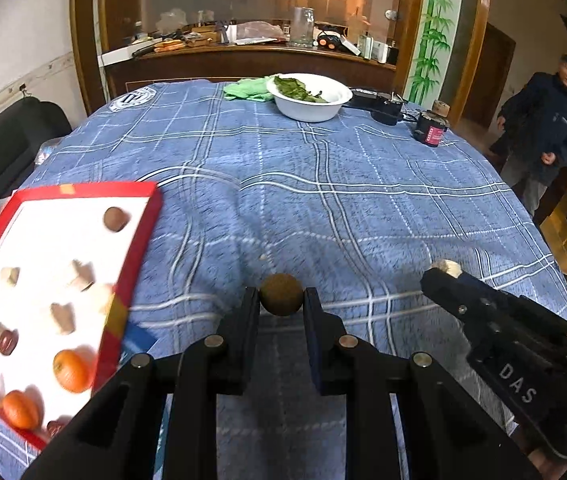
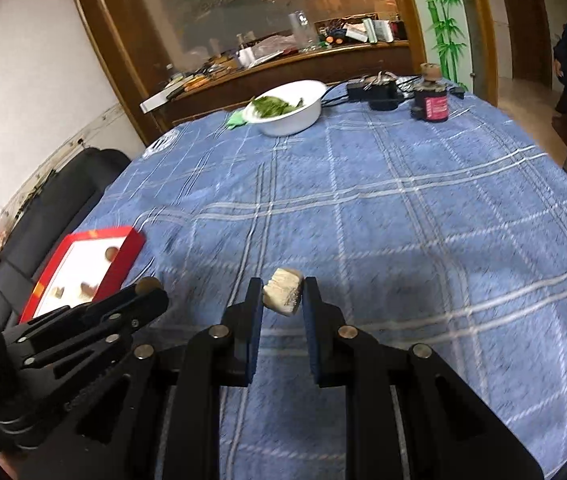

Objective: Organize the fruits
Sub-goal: 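Grasp a white cube with the right tool while the left tool grasps a brown round fruit, then carry the white cube with the right tool while the left tool carries the brown fruit over the tray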

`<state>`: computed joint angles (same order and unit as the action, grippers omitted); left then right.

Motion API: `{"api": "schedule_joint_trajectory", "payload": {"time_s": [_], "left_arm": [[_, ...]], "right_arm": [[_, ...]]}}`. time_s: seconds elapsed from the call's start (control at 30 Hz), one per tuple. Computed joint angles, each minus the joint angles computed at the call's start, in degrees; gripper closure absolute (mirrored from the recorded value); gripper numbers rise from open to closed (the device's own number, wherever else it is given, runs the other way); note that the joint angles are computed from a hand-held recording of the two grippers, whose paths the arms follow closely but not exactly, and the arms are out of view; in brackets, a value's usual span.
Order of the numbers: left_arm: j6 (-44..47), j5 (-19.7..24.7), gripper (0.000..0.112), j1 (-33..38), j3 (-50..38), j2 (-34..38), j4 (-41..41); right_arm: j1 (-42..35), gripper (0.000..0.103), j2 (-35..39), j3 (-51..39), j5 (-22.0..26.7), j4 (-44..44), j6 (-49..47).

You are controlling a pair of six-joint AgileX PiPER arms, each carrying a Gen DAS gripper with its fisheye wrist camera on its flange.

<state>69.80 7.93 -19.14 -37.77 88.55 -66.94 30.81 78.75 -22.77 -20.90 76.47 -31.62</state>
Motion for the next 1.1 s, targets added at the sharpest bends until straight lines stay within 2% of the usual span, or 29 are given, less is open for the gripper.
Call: {"api": "schedule_joint_trajectory", "payload": {"time_s": [0.2,0.33,0.53,0.6,0.87,1.1], "left_arm": [[9.22,0.16,0.091,3.00,2.64,-2.68,-8.34],[11.19,0.50,0.091,4.50,3.65,-3.97,-10.03],[14.83,-0.02,0.091,5.57,5.47,-5.89,-13.63],[18.28,-0.68,0.091,5.74,6.22,-6.73,-17.04],[16.10,-0.98,0.091,8.28,7.84,-9.35,-14.57],[11.95,0.64,0.091,12.95,7.83,-10.44,-9.17]], "right_arm": [[8.09,0.082,2.24,-1.26,-4.21,6.01,-1.03],[12.42,0.082,3.38,-2.57,-6.62,9.54,-2.36],[15.11,0.082,3.41,-3.42,-8.31,11.69,-3.87],[15.64,0.082,3.31,-3.52,-8.41,11.92,-4.10],[18.12,0.082,3.53,-4.70,-9.23,11.93,-4.46],[19.99,0.082,4.83,-7.94,-9.30,12.58,-7.38]]}}
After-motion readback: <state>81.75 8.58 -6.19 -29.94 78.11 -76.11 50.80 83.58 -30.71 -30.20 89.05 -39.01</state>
